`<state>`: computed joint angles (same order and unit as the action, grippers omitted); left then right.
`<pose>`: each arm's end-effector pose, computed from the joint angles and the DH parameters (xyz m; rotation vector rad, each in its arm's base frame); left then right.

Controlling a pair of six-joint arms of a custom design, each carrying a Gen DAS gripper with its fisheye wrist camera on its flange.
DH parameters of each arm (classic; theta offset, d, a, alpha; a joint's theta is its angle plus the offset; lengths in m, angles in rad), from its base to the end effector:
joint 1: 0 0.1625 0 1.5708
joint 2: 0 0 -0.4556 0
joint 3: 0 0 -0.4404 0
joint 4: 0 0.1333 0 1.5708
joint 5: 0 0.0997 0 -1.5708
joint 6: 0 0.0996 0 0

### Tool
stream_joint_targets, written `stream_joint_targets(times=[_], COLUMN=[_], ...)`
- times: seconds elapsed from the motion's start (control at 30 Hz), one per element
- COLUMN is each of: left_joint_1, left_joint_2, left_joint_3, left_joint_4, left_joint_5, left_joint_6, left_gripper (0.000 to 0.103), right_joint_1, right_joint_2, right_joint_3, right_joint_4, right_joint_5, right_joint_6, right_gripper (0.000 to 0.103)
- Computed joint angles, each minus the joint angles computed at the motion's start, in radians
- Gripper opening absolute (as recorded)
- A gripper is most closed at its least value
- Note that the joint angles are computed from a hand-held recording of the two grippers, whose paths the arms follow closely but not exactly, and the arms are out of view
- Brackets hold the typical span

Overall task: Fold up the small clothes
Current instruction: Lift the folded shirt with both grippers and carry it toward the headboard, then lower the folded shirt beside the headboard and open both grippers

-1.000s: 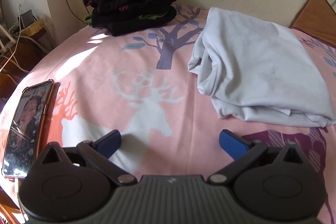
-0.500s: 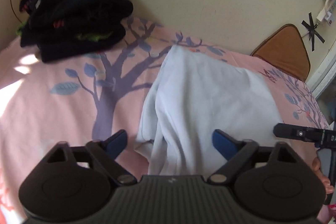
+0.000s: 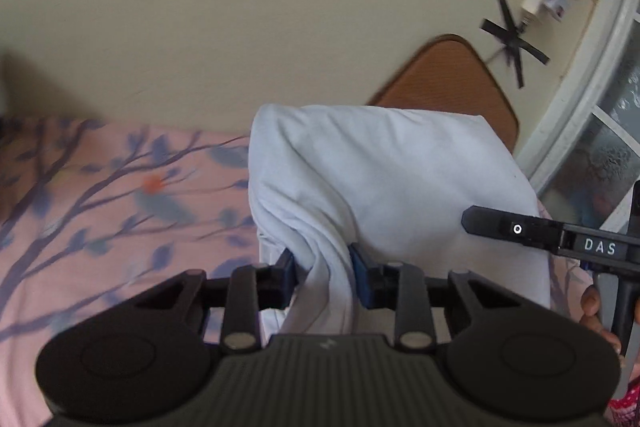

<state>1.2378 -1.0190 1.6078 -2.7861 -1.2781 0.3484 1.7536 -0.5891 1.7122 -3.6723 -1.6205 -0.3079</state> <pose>-0.0893 -0.7540 0.2871 0.7858 2.6047 -0.8771 0.2549 -0.6725 0.0458 0.6178 -2.6135 1.4226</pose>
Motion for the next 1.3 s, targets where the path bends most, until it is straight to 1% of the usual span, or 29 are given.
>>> stream_joint_targets(times=[0.1, 0.13, 0.2, 0.23, 0.3, 0.33, 0.37, 0.4, 0.43, 0.47, 0.5, 0.53, 0.57, 0.63, 0.73, 0.83, 0.93, 1.0, 1.03, 1.1, 1.2, 1.3], left_joint_1=[-0.042, -0.053, -0.070, -0.077, -0.090, -0.094, -0.096, -0.096, -0.096, -0.098, -0.101, -0.103, -0.104, -0.112, -0.118, -0.120, -0.120, -0.116, -0.114, -0.112, -0.112, -0.112], left_joint_2=[0.161, 0.211, 0.302, 0.343, 0.402, 0.422, 0.429, 0.425, 0.414, 0.396, 0.373, 0.345, 0.318, 0.263, 0.180, 0.100, 0.031, -0.007, -0.016, -0.033, -0.045, -0.053], left_joint_3=[-0.146, -0.192, -0.279, -0.316, -0.358, -0.367, -0.367, -0.356, -0.337, -0.310, -0.273, -0.228, -0.189, -0.103, 0.036, 0.161, 0.260, 0.310, 0.327, 0.362, 0.408, 0.435], left_joint_4=[0.035, 0.040, 0.064, 0.073, 0.065, 0.056, 0.045, 0.035, 0.020, -0.006, -0.043, -0.080, -0.107, -0.167, -0.253, -0.334, -0.397, -0.411, -0.420, -0.447, -0.511, -0.539], left_joint_5=[-0.055, -0.062, -0.063, -0.045, 0.020, 0.055, 0.075, 0.076, 0.076, 0.080, 0.089, 0.093, 0.100, 0.137, 0.184, 0.208, 0.212, 0.207, 0.211, 0.220, 0.227, 0.218], left_joint_6=[0.018, 0.015, 0.008, 0.012, 0.019, 0.024, 0.030, 0.033, 0.039, 0.054, 0.073, 0.091, 0.107, 0.135, 0.168, 0.191, 0.191, 0.166, 0.159, 0.162, 0.205, 0.224], left_gripper=[0.027, 0.027, 0.028, 0.028, 0.031, 0.033, 0.038, 0.039, 0.039, 0.039, 0.038, 0.038, 0.038, 0.038, 0.041, 0.044, 0.048, 0.051, 0.051, 0.051, 0.051, 0.051], right_joint_1=[-0.038, -0.054, -0.080, -0.096, -0.118, -0.124, -0.128, -0.133, -0.133, -0.124, -0.116, -0.113, -0.110, -0.101, -0.082, -0.050, -0.017, 0.002, 0.014, 0.036, 0.057, 0.080], right_joint_2=[-0.043, -0.054, -0.066, -0.070, -0.067, -0.055, -0.047, -0.038, -0.028, -0.012, -0.004, 0.000, -0.006, -0.020, -0.016, 0.022, 0.076, 0.109, 0.129, 0.158, 0.186, 0.216], right_joint_3=[0.012, 0.008, -0.013, -0.026, -0.050, -0.066, -0.068, -0.057, -0.045, -0.045, -0.036, -0.028, -0.010, 0.055, 0.128, 0.180, 0.206, 0.213, 0.212, 0.205, 0.199, 0.183], right_joint_4=[-0.109, -0.133, -0.147, -0.143, -0.117, -0.102, -0.112, -0.164, -0.235, -0.306, -0.369, -0.416, -0.441, -0.486, -0.515, -0.561, -0.603, -0.634, -0.654, -0.688, -0.711, -0.749], right_joint_5=[-0.086, -0.118, -0.168, -0.197, -0.251, -0.296, -0.327, -0.324, -0.328, -0.359, -0.376, -0.374, -0.365, -0.335, -0.298, -0.310, -0.345, -0.369, -0.394, -0.446, -0.502, -0.561], right_joint_6=[-0.032, -0.043, -0.055, -0.054, -0.013, 0.028, 0.050, 0.059, 0.061, 0.055, 0.046, 0.044, 0.051, 0.078, 0.112, 0.151, 0.201, 0.239, 0.251, 0.252, 0.269, 0.234], right_gripper=[0.024, 0.024, 0.024, 0.025, 0.030, 0.039, 0.045, 0.047, 0.052, 0.054, 0.055, 0.055, 0.055, 0.055, 0.055, 0.055, 0.055, 0.055, 0.055, 0.055, 0.055, 0.055])
